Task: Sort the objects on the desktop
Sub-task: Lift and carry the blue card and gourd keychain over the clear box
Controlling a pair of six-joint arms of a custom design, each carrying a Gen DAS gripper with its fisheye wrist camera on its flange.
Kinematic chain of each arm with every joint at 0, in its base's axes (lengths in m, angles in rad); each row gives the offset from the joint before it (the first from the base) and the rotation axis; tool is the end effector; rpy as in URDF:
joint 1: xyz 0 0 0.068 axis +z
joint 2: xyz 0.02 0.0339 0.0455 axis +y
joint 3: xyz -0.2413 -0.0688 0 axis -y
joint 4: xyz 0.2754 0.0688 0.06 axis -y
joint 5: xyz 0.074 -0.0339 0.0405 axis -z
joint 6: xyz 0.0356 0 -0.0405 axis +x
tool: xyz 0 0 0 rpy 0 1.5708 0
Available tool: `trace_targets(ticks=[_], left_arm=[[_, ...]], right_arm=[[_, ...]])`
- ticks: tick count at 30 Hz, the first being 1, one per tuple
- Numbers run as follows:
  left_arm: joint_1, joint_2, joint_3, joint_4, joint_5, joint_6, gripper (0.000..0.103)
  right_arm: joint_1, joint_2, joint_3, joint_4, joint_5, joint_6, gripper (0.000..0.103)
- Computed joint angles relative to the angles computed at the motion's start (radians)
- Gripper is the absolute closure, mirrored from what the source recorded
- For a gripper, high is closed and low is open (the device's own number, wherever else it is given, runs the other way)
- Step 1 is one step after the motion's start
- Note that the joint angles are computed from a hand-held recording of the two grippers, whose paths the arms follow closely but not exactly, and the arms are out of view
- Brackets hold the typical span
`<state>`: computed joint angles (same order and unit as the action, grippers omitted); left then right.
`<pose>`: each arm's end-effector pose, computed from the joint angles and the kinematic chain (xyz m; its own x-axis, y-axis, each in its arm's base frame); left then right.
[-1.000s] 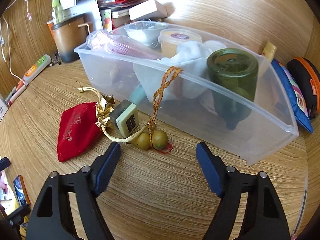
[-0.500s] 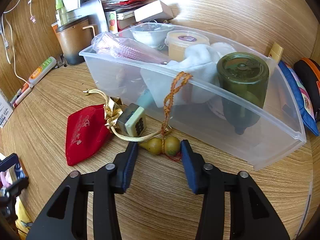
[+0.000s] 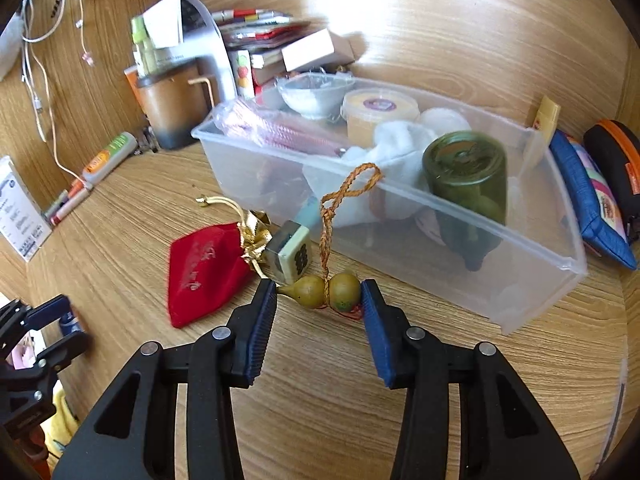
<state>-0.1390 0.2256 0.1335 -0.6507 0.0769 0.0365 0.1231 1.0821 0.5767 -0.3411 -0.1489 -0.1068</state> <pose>0.1434 -0.0228 0.1278 -0.6623 0.1294 -0.7380 0.2185 0.9755 -0.0250 0.2466 0.0358 0.1639 -0.7157 -0.1948 -0.6707 -0.2970 0.9541 0.0398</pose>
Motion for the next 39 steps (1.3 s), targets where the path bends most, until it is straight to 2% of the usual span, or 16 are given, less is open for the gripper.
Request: trace_targets(ticks=[4,10,18,27,39], left_arm=[[-0.068,0.129,0.048,0.102,-0.034,-0.02,0.056],[-0.119,0.339,0.146,0.251,-0.036,-0.033,0.056],[-0.122,0.511,0.254,0.355,0.004,-0.038,0.056],[-0.113,0.675,0.39,0.425,0.056,-0.042,0.056],[-0.114,0.852,0.548,0.475,0.112,-0.03,0.056]], right_arm=[[-0.028,-0.072,-0.025,-0.028,-0.024,-0.013,0.063],[-0.109,-0.179,-0.041,-0.086,-0.076,-0.04,0.063],[-0.192,-0.265,-0.009,-0.152,-0.109,-0.07,0.063],[-0.228,-0.254,0.056,-0.162,-0.116,-0.076,0.063],[-0.194,-0.14,0.153,-0.125,-0.104,-0.071,0.063]])
